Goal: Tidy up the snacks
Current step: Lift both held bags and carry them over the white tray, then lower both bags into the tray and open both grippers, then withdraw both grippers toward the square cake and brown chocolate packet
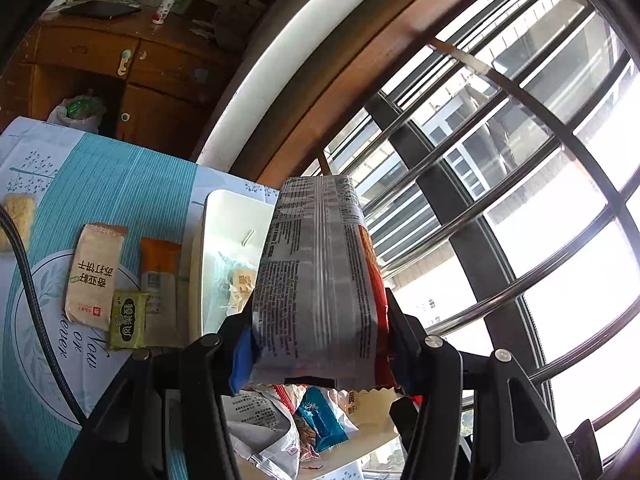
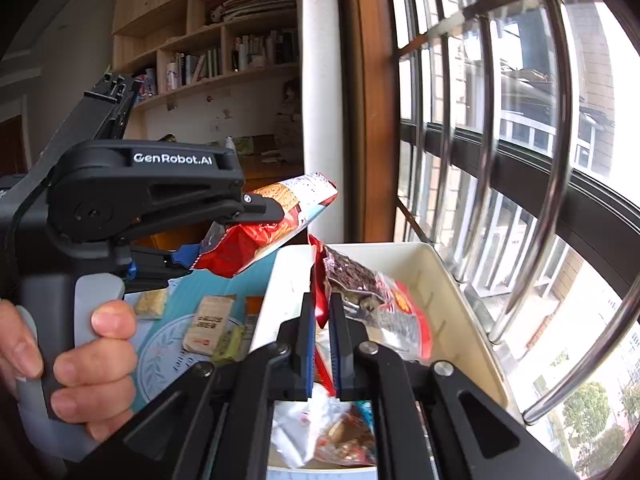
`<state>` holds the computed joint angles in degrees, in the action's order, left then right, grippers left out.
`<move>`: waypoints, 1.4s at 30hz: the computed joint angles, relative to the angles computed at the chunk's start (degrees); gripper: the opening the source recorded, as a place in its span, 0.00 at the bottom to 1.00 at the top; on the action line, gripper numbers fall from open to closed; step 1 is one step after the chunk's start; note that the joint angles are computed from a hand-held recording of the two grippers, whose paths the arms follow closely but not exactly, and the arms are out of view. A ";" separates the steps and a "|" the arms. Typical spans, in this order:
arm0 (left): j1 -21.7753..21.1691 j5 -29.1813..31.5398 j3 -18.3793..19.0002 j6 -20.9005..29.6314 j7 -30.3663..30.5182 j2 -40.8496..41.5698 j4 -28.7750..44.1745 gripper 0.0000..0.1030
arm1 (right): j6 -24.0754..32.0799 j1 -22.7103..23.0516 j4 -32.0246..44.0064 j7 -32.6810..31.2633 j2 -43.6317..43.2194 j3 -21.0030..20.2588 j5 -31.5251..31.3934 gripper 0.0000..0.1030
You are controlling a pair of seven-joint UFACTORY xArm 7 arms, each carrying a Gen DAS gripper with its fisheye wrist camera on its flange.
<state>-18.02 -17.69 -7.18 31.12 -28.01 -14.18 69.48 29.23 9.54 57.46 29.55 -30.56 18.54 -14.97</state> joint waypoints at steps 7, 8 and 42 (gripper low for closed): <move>0.49 7.42 -2.93 4.29 -4.59 3.19 3.00 0.55 | 2.99 -0.51 -2.23 -0.43 -1.70 -2.42 1.87 0.08; 0.62 9.07 -3.25 4.26 -5.28 3.28 3.19 0.59 | 3.65 -0.87 -2.32 -0.14 -1.80 -2.48 1.96 0.09; 11.37 12.94 5.65 13.68 -0.12 -11.43 -7.57 0.86 | 9.67 1.80 4.18 17.96 3.98 3.83 1.33 0.54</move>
<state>-6.65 -4.75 -1.53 44.80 -28.13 -25.62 61.91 38.89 11.35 61.64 47.51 -26.58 22.37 -13.64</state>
